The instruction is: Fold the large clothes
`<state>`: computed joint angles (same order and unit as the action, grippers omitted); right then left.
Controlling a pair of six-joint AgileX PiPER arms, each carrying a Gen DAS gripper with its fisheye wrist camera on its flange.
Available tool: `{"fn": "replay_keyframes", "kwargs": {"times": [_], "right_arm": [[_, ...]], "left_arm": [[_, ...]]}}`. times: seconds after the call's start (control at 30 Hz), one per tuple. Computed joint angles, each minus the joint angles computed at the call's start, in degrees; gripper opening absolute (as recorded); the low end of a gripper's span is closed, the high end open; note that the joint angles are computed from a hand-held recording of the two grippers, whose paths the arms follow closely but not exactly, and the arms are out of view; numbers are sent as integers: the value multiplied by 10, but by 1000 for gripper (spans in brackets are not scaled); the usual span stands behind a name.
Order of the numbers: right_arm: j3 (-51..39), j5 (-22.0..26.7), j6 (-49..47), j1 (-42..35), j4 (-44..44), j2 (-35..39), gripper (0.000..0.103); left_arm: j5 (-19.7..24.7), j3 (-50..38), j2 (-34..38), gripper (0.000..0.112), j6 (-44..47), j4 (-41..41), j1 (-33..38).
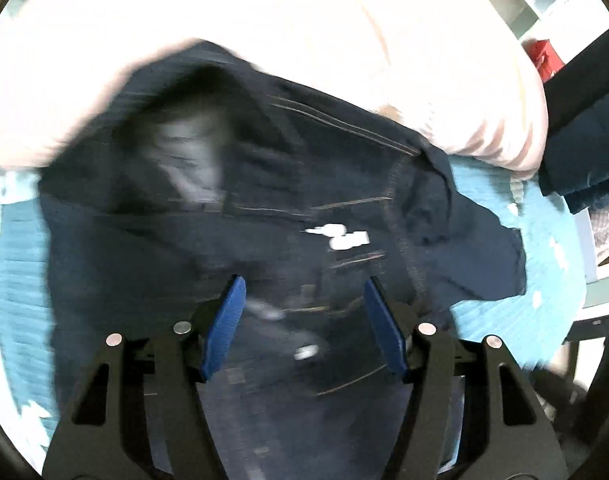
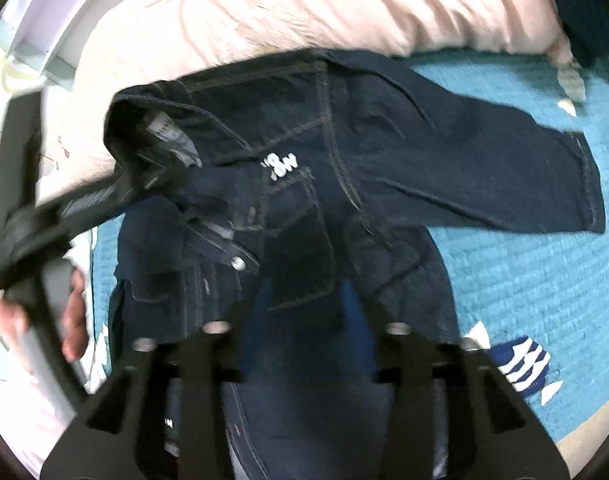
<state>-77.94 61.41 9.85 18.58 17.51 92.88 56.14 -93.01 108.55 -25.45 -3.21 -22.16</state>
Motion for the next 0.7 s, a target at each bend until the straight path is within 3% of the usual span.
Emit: {"fn": "replay_keyframes", "kwargs": {"times": [0.07,0.13,0.2,0.23,0.37,0.43,0.53,0.6,0.67,0.7], "right_arm": [[-22,-4,13,23,1,22,48],[-42,-8,27,44,5,48,48],[-63,-15,39,68,2,78,48],[-73,-17,45,81,-2,95,48],[-117,-24,77,119,-20,173,48],[-139,-25,90,126,-21,211,48],[-177,-25,117,135,-26,274,47],[-198,-17,122,144,-33,300,35],[-207,-18,114,147,-29,301,16],[-213,-13,119,146,-35,299,13]], "left_arm": [[4,42,-37,61,12,-1,30],[-6,101,-68,43,29,-12,73],[-15,158,-86,36,42,-26,123],[-20,185,-98,25,61,-35,155],[-46,244,-89,13,103,-56,249],[-68,269,-71,0,127,-73,285],[-112,320,-59,0,199,-153,331],[-121,335,-71,0,202,-148,328],[-119,343,-85,0,205,-128,321],[-114,344,-90,0,206,-124,321]]}}
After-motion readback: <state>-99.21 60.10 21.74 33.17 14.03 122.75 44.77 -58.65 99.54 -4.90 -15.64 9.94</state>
